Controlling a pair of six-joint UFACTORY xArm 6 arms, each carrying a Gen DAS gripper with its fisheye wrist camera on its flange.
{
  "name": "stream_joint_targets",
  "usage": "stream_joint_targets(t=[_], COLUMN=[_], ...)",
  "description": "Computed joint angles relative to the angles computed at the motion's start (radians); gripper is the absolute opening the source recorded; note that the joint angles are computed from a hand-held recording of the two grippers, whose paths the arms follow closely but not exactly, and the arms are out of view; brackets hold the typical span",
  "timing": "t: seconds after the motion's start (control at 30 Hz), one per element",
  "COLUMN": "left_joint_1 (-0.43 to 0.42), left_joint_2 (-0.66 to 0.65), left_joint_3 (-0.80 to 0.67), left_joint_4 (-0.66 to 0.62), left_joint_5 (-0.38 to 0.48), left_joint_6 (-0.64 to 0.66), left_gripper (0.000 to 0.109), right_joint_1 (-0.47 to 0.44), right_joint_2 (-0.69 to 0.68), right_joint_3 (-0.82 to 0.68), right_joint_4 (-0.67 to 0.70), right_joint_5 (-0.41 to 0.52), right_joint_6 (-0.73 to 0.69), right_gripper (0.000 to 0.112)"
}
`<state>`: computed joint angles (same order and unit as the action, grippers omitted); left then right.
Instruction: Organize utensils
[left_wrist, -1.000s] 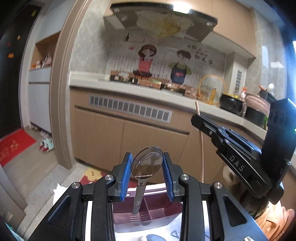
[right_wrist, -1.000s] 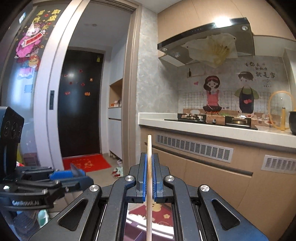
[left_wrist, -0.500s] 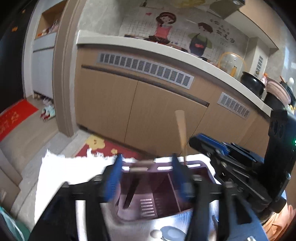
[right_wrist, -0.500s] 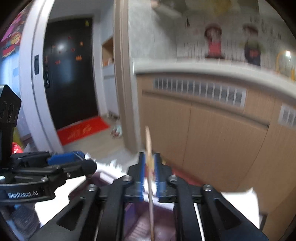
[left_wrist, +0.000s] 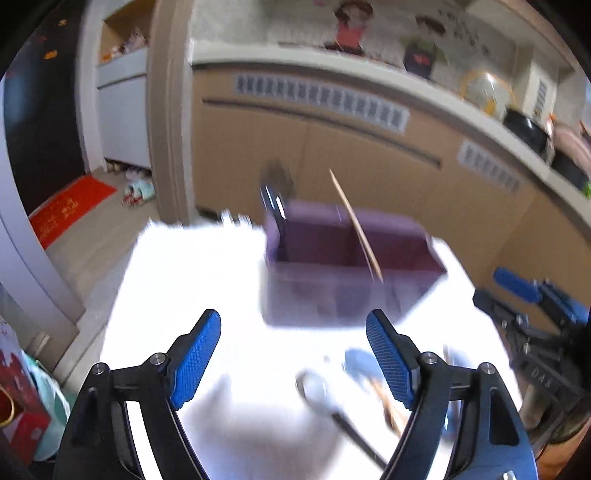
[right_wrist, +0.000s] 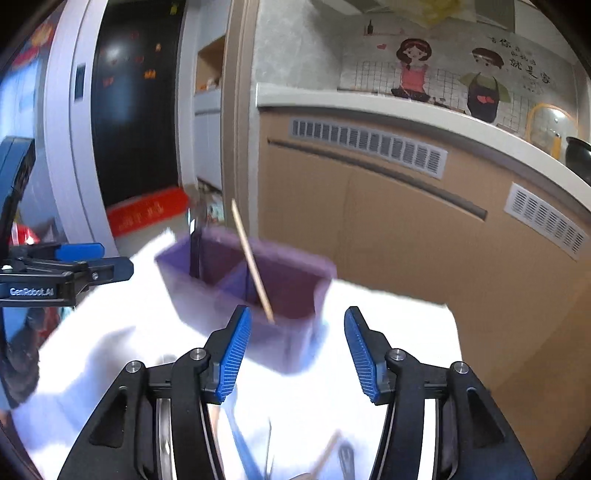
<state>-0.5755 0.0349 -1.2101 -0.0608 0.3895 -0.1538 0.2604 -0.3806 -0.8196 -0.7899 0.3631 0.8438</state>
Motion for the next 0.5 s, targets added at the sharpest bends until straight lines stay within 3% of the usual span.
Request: stream_joint_targets(t=[0.13, 0.33, 0.5], left_joint_1=[-0.041, -0.081, -0.096], left_joint_2=[-0.048, -0.042, 0.011], left_joint_3=[0.09, 0.116, 0.071], left_joint_4=[-0.032, -0.089, -0.096], left_joint_5=[0.059, 0.123, 0.148], left_joint_6=[0.04, 0.061, 0.048], left_gripper=[0.078, 0.076, 0.068], right_joint_1=[0.048, 0.103, 0.102], right_joint_2=[-0.132, -0.299, -0.335], right_joint_3=[0.128, 0.272, 0.313], right_joint_4=[0.048, -0.038, -0.026], right_joint_5=[0.08, 0.184, 0.197], right_joint_6=[-0.007, 0.081, 0.064], right_gripper=[0.054, 0.062, 0.063])
